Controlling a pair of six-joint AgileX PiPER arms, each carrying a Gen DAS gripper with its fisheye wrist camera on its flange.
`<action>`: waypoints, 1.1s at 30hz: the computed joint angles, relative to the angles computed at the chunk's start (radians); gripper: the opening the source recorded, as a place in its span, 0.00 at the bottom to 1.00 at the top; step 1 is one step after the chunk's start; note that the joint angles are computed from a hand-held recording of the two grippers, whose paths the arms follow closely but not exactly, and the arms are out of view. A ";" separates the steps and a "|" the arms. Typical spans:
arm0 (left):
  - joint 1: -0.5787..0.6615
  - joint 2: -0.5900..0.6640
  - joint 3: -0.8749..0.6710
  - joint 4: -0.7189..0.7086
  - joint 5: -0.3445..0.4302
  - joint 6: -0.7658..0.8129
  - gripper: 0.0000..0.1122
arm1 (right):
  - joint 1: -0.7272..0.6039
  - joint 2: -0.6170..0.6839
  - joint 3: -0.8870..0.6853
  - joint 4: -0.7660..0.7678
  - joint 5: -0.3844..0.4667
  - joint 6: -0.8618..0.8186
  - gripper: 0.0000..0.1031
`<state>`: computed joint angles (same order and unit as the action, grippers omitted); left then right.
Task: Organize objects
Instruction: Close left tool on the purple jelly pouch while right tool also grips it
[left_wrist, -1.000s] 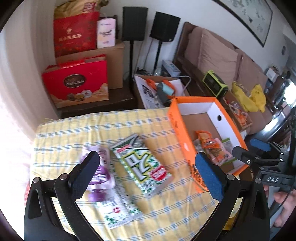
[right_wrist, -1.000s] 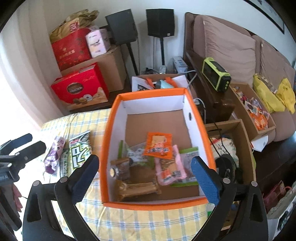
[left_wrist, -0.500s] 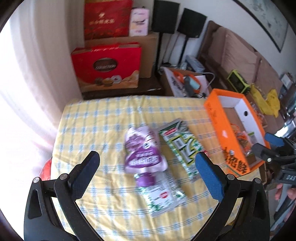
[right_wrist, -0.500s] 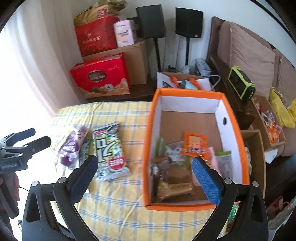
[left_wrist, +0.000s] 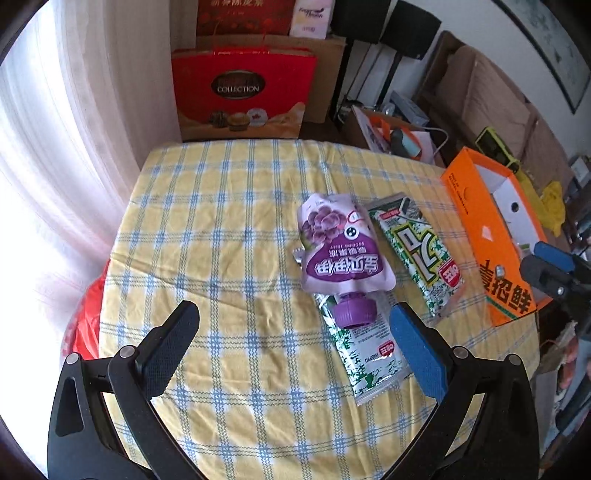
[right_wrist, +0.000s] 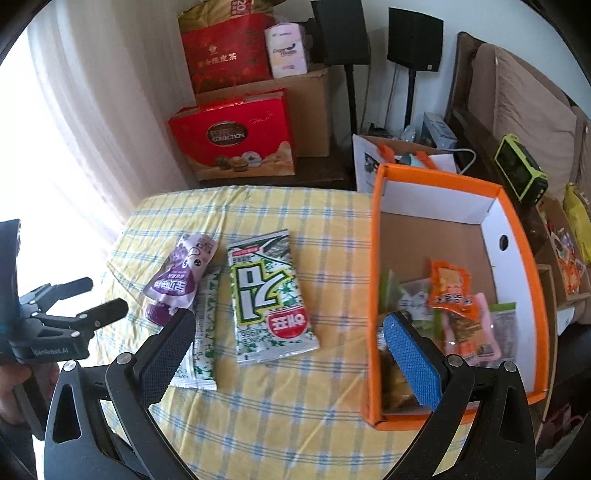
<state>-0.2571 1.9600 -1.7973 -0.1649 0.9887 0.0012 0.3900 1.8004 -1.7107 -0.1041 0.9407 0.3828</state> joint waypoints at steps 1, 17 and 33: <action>0.002 0.001 0.005 -0.004 -0.005 0.007 0.92 | 0.001 0.007 -0.006 0.006 -0.001 -0.001 0.99; -0.007 0.051 -0.018 -0.040 -0.029 0.032 0.83 | 0.006 0.269 -0.334 0.158 0.104 -0.031 0.79; 0.072 0.303 -0.410 -0.174 0.181 0.026 0.64 | -0.003 0.431 -0.496 0.282 0.151 -0.050 0.45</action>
<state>-0.1853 2.2631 -2.2076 -0.3386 1.1693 0.0277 0.3866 2.2309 -2.2069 0.1781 1.0915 0.3330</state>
